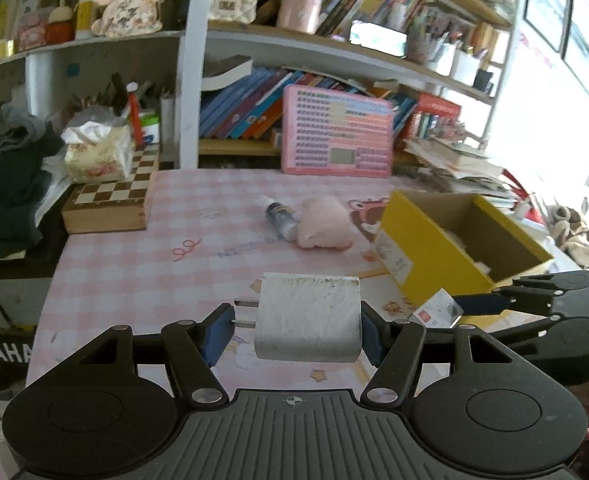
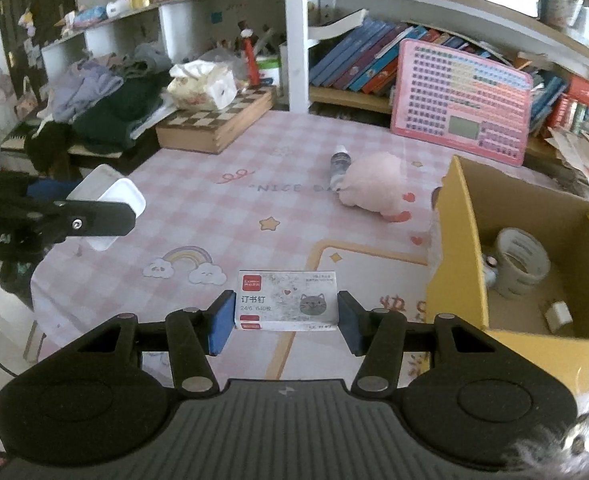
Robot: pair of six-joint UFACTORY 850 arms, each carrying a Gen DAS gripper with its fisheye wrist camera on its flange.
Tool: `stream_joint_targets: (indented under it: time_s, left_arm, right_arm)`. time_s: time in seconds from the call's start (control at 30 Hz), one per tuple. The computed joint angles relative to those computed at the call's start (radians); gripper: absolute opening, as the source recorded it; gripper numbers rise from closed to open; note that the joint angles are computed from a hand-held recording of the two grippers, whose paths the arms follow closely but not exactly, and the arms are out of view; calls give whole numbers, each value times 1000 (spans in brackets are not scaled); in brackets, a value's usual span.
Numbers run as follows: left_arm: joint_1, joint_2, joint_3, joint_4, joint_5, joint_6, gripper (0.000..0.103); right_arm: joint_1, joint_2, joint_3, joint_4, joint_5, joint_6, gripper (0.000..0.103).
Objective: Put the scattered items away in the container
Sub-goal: 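Carry the charger and staples box over the yellow box with both tools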
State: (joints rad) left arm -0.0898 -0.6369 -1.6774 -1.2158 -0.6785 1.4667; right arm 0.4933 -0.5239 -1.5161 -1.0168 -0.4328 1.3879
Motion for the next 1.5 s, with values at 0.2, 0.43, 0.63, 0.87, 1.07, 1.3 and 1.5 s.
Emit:
stream_joint_targets:
  time_s: [0.2,0.43,0.63,0.87,1.07,1.3,1.5]
  left_arm:
    - [17,53,67,-31,-77,59,64]
    - [28,84,112,-34,-160,94,64]
    - [33,106,145,-44,-217,116,64]
    - [23,114,161,-56,-259,135,64]
    - [4,113,159,-47,-278,143,64]
    - [-26,109,149,-46,-289,156,64]
    - [-63,93,126,-33,-297,149,64]
  right_arm:
    - [43,88,107,-121,-79,217,51]
    - [88,160,205,-107,-186,333,51]
    - [124,203,262,-91,-249,410,51]
    - [140,233,292,-94,-300,442,51]
    - [141,264,330,-89,-326,477,51]
    - [131,297,375,-93,-334,516,51]
    - [114,332,416,-91,-344,534,51]
